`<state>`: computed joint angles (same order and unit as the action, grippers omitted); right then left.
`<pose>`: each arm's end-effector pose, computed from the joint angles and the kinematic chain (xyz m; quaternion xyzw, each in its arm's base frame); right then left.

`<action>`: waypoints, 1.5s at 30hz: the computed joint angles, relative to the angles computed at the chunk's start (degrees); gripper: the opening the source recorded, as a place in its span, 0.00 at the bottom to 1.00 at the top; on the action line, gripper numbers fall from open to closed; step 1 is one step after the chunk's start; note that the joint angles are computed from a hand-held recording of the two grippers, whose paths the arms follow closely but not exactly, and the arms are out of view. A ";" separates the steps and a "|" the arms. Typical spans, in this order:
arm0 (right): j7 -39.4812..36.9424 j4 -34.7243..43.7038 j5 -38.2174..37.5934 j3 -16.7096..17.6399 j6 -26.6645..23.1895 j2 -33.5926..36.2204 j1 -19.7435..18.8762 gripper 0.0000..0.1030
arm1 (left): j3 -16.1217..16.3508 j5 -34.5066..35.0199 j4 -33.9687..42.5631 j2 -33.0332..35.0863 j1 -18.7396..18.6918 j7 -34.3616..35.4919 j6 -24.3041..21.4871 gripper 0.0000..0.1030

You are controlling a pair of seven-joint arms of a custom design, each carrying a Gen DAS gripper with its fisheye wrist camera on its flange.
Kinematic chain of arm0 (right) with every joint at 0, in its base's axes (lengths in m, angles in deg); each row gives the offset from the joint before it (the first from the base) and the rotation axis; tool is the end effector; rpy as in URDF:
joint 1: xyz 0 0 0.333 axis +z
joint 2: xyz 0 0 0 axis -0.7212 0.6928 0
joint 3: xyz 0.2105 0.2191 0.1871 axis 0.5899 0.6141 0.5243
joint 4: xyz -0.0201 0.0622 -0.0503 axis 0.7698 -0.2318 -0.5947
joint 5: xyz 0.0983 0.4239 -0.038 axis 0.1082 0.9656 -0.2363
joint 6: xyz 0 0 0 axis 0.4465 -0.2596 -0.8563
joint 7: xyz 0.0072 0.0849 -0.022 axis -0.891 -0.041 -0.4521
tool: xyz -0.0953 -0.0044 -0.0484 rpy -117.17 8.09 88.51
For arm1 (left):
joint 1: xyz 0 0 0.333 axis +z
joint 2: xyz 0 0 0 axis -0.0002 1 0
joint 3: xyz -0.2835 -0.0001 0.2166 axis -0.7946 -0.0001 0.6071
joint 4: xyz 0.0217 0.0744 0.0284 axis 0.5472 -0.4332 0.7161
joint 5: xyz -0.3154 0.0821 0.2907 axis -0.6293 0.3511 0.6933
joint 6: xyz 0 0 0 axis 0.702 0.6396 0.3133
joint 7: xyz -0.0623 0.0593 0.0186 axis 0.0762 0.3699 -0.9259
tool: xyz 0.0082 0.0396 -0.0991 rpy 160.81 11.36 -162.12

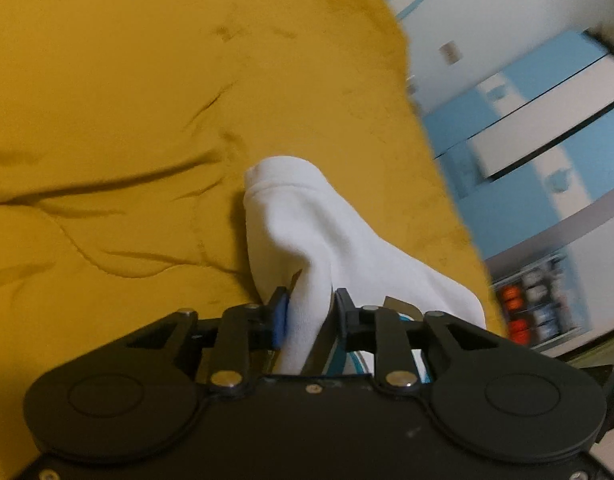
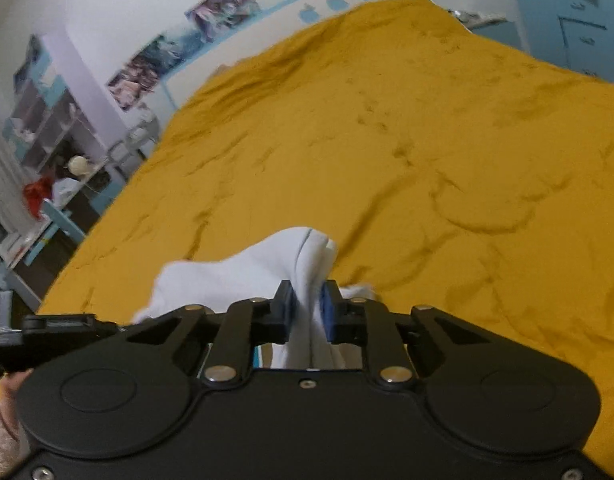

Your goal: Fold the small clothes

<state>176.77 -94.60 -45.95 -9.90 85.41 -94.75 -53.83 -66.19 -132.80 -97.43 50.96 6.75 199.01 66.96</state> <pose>0.3681 0.2420 0.5091 -0.4543 0.7547 -0.2114 0.4235 0.5953 0.0135 0.4777 0.6087 -0.6574 0.4254 0.1276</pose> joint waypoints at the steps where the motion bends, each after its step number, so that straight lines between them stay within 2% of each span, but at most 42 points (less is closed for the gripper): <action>1: 0.14 0.08 0.23 0.07 -0.10 1.57 -0.14 0.13 | -0.38 1.32 0.17 0.46 -0.30 -0.94 1.22 0.34; 2: 0.44 0.08 0.59 -0.17 -0.46 3.01 0.07 0.16 | -0.61 2.90 0.42 0.79 -0.46 -2.36 1.82 0.45; 5: 3.99 -1.29 2.25 -1.01 0.15 2.11 0.98 0.32 | -0.02 5.44 0.15 -0.55 0.17 -5.22 0.16 0.47; 6: 4.52 -1.57 2.66 -1.37 -0.63 0.78 1.72 0.45 | 0.28 6.35 -0.21 -1.61 0.39 -4.99 -0.27 0.49; 9: 1.67 -2.03 3.14 -5.54 -6.05 -4.19 8.63 0.47 | 2.36 8.38 -2.96 -6.96 1.36 -1.46 -2.78 0.50; 12: 0.60 -3.81 4.74 -7.38 -11.87 -11.63 15.78 0.53 | 5.85 10.28 -7.49 -14.18 2.54 1.88 -7.97 0.52; 17: 6.42 -4.59 8.97 -4.37 -25.50 -20.02 24.83 0.57 | 11.67 15.56 -17.14 -27.51 3.95 8.67 -15.19 0.52; 20: 11.77 -4.66 10.12 -2.05 -30.70 -21.65 28.21 0.58 | 13.23 19.01 -22.11 -34.12 4.55 12.03 -16.88 0.52; 22: 14.96 -4.62 10.36 -1.21 -32.62 -21.46 29.91 0.58 | 13.73 20.51 -24.57 -37.22 4.48 13.35 -17.24 0.51; 24: 17.38 -3.89 9.78 -0.84 -34.19 -20.46 30.53 0.58 | 13.41 21.26 -27.24 -40.18 4.45 14.29 -15.09 0.44; 26: 19.42 -3.43 8.55 -0.49 -34.79 -20.14 31.09 0.58 | 12.81 21.79 -29.52 -42.43 3.90 15.19 -11.61 0.31; 28: 20.64 -2.56 6.97 -0.22 -35.40 -19.36 31.08 0.58 | 12.91 22.18 -30.68 -43.15 2.81 15.08 -10.06 0.20; 31: 21.28 -0.79 5.19 -0.60 -37.84 -17.17 31.08 0.58 | 12.13 22.55 -31.85 -43.37 1.56 13.01 -7.60 0.19; 36: 21.99 0.07 2.82 -1.80 -37.40 -14.63 31.77 0.58 | 12.22 22.24 -34.17 -45.28 -0.39 11.18 -3.56 0.17; 38: 21.98 0.42 2.05 -2.12 -37.51 -13.67 31.96 0.58 | 12.97 22.15 -34.47 -45.56 -1.40 10.86 -3.47 0.03; 39: 21.99 0.48 1.66 -2.41 -37.33 -13.35 32.02 0.58 | 12.91 22.08 -34.84 -45.90 -1.64 10.43 -3.13 0.03; 40: 22.11 0.59 1.38 -2.49 -37.45 -13.05 32.06 0.56 | 12.74 22.02 -35.24 -46.30 -1.77 10.04 -2.38 0.01; 41: 21.99 0.64 1.10 -2.70 -37.56 -12.70 32.17 0.43 | 12.65 21.87 -35.52 -46.57 -1.84 9.08 -1.90 0.01; 42: 22.08 1.18 0.91 -2.46 -38.93 -12.24 32.04 0.25 | 12.70 21.52 -35.78 -47.02 -1.81 7.87 -1.42 0.01; 45: 22.67 0.81 -0.13 -2.75 -38.65 -13.55 32.87 0.17 | 13.52 21.06 -35.77 -48.71 -1.67 5.14 -0.48 0.00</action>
